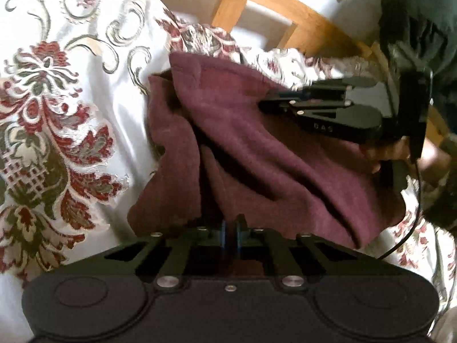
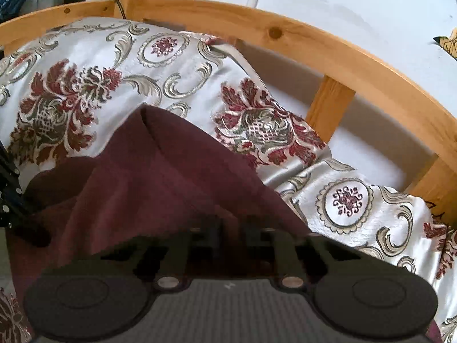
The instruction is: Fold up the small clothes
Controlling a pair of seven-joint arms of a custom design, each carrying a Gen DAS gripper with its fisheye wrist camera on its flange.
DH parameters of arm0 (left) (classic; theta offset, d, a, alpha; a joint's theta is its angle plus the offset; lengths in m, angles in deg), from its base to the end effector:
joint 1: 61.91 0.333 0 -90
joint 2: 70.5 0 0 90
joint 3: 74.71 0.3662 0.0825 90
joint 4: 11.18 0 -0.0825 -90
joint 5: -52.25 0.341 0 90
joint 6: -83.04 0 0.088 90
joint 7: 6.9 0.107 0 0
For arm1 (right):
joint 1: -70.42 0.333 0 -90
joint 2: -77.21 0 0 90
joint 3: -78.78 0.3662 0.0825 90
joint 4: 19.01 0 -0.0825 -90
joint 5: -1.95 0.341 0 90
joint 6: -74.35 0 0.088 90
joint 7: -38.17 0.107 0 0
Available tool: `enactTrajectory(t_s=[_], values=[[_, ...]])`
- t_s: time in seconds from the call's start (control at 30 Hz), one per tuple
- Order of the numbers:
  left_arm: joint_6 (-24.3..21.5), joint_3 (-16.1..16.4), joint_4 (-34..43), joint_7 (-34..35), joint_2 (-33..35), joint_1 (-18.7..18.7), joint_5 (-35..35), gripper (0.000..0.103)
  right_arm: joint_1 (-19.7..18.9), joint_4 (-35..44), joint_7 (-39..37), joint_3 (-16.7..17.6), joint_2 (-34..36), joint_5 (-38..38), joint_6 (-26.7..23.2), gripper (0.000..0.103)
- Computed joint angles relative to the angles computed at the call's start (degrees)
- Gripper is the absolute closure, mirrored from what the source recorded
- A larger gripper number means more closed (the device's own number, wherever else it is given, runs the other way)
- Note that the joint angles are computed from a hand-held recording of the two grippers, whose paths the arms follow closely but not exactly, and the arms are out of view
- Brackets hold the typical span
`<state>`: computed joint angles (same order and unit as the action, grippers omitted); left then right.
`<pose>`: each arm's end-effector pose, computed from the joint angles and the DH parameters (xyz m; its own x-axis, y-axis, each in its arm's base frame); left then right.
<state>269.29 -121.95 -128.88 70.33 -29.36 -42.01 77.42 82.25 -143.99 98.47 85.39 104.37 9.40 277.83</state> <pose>0.5848 -0.2483 0.3450 -0.4822 -0.7843 0.3903 -0.7625 0.1564 -0.6277 0.5868 0.1691 0.3604 0.4809 -0.8295 0.2842 -0.4569 -0.5137 -0.7262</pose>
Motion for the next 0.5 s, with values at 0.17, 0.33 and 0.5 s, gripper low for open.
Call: enactTrajectory(t_s=[0.17, 0.33, 0.5], values=[[12.72, -2.28, -6.83, -4.07, 1.35, 5.59, 3.36, 0.098, 1.06, -1.15, 4.91, -1.33, -0.19, 5.84, 7.19, 0.096], [19.61, -0.81, -10.49, -8.49, 1.74, 7.08, 6.23, 0.098, 4.84, 0.47, 5.12, -5.83, 0.46, 13.41, 5.45, 0.096], [20.37, 0.96, -11.02, -13.55, 1.8, 6.89, 8.18, 0.098, 6.33, 0.2, 3.02, -6.64, 0.73, 15.78, 5.87, 0.076]])
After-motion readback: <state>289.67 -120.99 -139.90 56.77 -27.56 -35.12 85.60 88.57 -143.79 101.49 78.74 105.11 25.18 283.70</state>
